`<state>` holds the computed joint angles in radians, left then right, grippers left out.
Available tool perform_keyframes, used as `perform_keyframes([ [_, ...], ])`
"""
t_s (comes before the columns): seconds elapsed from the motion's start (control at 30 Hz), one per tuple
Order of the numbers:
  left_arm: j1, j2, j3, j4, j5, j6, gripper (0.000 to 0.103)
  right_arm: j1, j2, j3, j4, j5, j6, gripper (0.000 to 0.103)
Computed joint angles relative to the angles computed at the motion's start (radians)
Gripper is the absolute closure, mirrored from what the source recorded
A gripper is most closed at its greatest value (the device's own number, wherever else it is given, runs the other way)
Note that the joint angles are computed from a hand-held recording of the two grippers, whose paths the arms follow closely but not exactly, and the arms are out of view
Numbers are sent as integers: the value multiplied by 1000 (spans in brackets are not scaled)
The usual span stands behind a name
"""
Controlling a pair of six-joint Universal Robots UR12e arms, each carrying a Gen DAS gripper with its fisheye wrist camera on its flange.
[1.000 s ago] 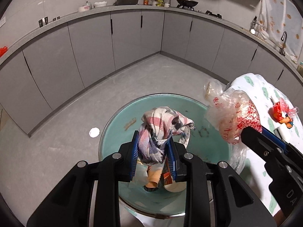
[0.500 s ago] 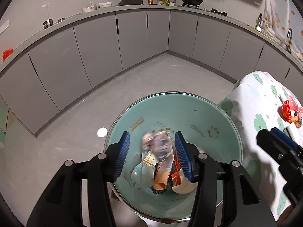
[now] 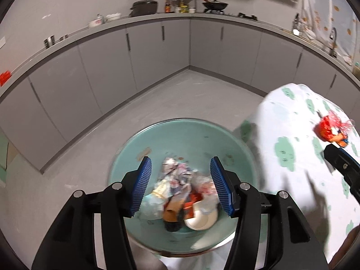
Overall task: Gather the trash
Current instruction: 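Move the left tool to the white sponge and grasp it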
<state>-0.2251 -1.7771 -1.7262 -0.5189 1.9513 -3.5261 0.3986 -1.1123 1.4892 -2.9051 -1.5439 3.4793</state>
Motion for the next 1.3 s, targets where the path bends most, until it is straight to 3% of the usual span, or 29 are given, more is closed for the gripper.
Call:
perform_keyframes([
  [0.43,-115,-122,166,-3,-85,133,43,-119,-122,190,-30,-150,117,54],
  [0.57,-147,-174,235,-25,-110,131,32,-150,-148,226,-38,-177,138,54],
  [0.63,-162,-200,273,-43,-114,130,26,-160,-155,237,-41,-185,143,54],
  [0.77,-191,-246,335,-53,-93,169,26,-189,-168,259,-43,-175,161,54],
  [1.0,-208,-312,416,-110,-108,178,19,-213,-173,268,-27,-142,178,54],
  [1.17,-211,-337,441,-157,-129,176,21,-222,-156,245,-14,-116,183,54],
  [1.3,-200,-335,437,-155,-217,186,45,-225,-137,219,-10,-100,181,54],
])
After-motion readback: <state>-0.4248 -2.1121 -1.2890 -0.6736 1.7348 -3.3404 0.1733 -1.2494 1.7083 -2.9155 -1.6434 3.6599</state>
